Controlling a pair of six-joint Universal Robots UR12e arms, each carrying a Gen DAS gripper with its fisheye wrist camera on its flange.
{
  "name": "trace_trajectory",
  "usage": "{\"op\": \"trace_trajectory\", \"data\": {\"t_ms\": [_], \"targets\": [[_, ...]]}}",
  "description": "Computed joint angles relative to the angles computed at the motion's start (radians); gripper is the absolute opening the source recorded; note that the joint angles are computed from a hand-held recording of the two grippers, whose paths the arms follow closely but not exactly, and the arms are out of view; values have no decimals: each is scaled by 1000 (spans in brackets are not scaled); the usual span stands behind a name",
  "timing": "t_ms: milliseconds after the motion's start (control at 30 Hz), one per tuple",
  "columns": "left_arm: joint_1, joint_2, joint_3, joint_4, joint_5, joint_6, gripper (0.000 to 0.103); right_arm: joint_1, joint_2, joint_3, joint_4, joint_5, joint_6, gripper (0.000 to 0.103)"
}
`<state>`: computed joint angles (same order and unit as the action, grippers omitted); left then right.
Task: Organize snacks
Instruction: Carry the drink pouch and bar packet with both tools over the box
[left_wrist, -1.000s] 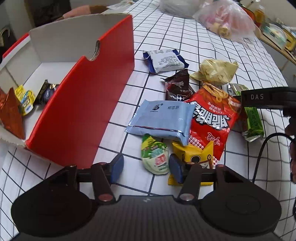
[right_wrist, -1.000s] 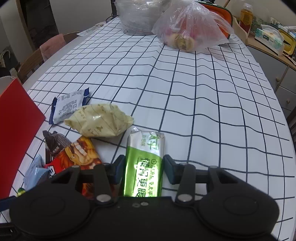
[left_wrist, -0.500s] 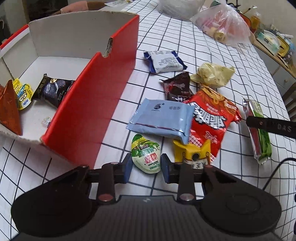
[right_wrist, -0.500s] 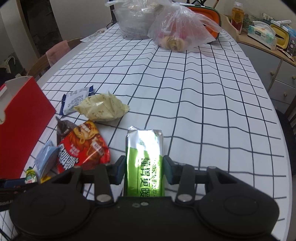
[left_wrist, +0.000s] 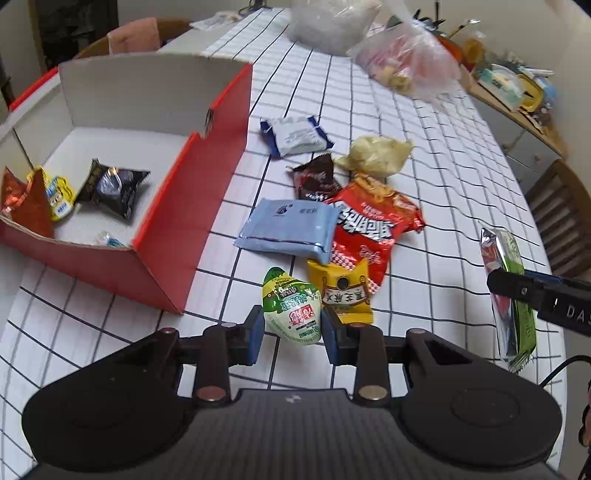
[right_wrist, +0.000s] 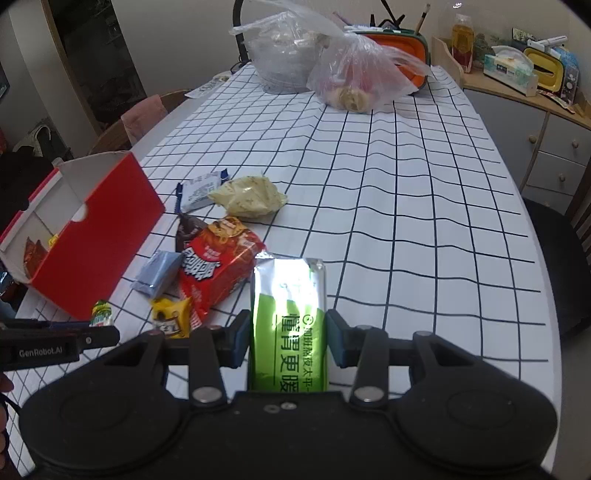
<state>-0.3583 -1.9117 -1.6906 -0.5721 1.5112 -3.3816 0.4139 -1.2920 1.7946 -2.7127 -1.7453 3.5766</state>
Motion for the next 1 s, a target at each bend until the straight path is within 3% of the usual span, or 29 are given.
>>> {"op": "trace_trajectory", "data": {"t_ms": [233,467,1000], "targets": [[23,49,-18,5,-57,54,32,49,-25,-19,24,-51,45,41],[59,85,-25,10,-104,117,32,92,-6,-76,35,-76,61,41],[196,107,-20,17,-160,204,32,168,170,-338,88,-71,28,41]]}}
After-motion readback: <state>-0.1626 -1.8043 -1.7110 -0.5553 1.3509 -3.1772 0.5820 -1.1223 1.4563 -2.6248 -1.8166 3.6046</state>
